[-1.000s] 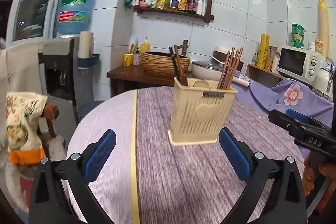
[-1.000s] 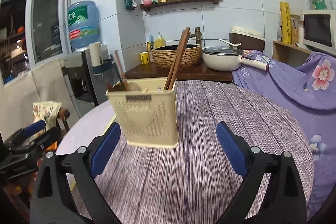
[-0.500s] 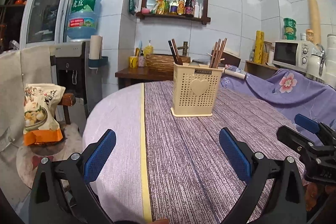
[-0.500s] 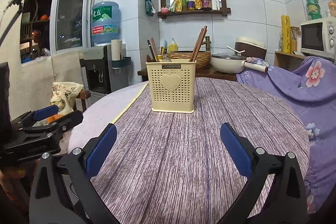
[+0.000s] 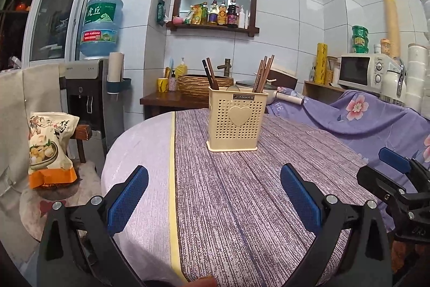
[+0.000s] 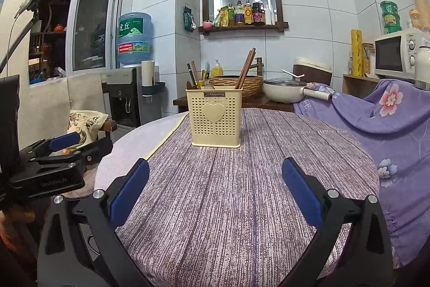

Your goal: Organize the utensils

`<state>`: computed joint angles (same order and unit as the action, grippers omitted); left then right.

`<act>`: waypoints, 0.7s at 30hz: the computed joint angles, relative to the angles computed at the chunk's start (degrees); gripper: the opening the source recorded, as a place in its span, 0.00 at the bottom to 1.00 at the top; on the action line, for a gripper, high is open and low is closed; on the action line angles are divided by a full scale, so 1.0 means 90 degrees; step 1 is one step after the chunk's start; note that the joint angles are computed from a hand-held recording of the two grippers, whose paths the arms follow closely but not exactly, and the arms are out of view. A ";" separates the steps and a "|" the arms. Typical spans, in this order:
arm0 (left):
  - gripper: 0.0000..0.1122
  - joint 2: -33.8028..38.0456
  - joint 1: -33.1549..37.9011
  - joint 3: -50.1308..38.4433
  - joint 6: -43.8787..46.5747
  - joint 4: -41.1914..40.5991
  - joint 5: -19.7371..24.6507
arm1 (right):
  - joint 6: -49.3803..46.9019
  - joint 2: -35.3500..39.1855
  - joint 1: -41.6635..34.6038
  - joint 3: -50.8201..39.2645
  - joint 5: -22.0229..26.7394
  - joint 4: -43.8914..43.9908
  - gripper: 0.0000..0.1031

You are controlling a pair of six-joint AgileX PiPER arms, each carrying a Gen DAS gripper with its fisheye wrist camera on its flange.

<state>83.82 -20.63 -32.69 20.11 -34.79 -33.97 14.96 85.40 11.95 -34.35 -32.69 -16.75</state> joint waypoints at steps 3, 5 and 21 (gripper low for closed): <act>0.86 -0.0017 0.0016 0.0019 -0.0015 0.0000 -0.0008 | 0.0054 -0.0013 0.0003 0.0004 -0.0004 -0.0050 0.94; 0.86 -0.0027 0.0056 0.0021 -0.0065 0.0040 0.0044 | 0.0091 -0.0002 0.0000 -0.0027 0.0039 -0.0093 0.94; 0.86 -0.0019 0.0197 -0.0051 -0.0306 0.0260 0.0307 | 0.0369 0.0078 -0.0052 -0.0104 0.0111 -0.0422 0.94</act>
<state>83.65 -18.85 -33.15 17.36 -32.45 -31.21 18.28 86.10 11.48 -35.29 -31.69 -20.55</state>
